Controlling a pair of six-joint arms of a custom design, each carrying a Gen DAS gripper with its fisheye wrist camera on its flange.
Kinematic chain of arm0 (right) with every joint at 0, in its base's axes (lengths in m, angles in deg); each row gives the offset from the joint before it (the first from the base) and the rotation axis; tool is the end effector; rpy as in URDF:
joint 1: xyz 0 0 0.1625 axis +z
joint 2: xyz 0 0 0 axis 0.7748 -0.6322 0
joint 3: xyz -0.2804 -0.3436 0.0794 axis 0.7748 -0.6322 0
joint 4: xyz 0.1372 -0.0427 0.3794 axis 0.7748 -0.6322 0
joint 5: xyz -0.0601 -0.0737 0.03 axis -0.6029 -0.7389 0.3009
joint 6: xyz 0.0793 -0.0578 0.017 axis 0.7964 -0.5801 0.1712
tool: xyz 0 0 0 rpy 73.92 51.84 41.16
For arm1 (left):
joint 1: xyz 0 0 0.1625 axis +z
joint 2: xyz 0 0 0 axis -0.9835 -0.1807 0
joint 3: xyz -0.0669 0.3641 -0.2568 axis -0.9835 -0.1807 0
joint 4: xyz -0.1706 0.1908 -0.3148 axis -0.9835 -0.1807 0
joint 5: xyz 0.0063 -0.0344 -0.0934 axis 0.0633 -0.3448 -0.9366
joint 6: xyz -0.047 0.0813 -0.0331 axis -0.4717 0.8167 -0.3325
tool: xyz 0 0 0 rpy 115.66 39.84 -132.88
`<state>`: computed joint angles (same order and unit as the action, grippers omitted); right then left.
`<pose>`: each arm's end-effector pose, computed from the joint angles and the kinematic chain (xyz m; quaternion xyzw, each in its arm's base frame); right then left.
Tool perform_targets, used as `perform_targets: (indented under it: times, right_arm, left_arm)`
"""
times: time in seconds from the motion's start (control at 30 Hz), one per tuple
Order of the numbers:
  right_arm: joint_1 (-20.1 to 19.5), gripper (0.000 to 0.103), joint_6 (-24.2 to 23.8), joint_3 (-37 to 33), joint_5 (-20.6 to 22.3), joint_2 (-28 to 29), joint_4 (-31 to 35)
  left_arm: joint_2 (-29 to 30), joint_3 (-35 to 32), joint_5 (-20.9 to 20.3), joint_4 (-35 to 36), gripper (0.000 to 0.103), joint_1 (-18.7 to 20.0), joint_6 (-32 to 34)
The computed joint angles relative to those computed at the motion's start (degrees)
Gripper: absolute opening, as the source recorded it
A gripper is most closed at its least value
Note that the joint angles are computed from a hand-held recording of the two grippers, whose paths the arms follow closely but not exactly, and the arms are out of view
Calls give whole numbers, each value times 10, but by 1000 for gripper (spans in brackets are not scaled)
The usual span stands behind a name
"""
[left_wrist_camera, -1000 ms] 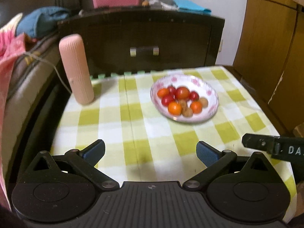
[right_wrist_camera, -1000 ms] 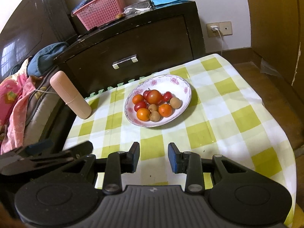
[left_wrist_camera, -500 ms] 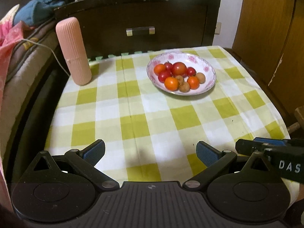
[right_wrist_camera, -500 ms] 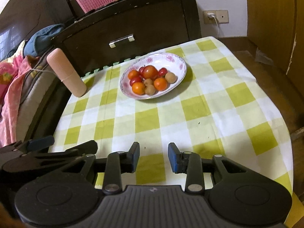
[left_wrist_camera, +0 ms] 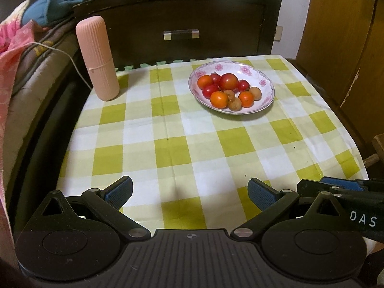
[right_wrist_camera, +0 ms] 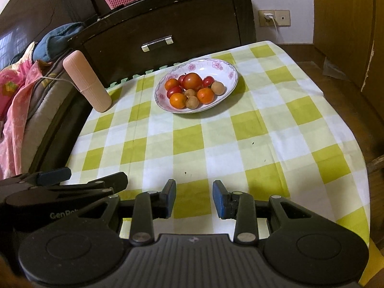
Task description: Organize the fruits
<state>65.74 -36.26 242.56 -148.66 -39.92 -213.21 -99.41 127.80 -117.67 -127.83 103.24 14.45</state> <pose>0.1919 -0.2527 0.1257 -0.0377 -0.8899 0.3567 0.2818 -0.2114 -0.3135 0.0992 0.2834 0.8794 -0.2312 0.3048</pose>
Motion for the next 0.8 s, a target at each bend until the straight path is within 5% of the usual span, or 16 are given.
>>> perform_targets:
  times: [0.8]
  right_arm:
    - [-1, 32, 4, -3, 0, 2, 14]
  left_arm:
    - [2, 2, 5, 9, 100, -3, -9]
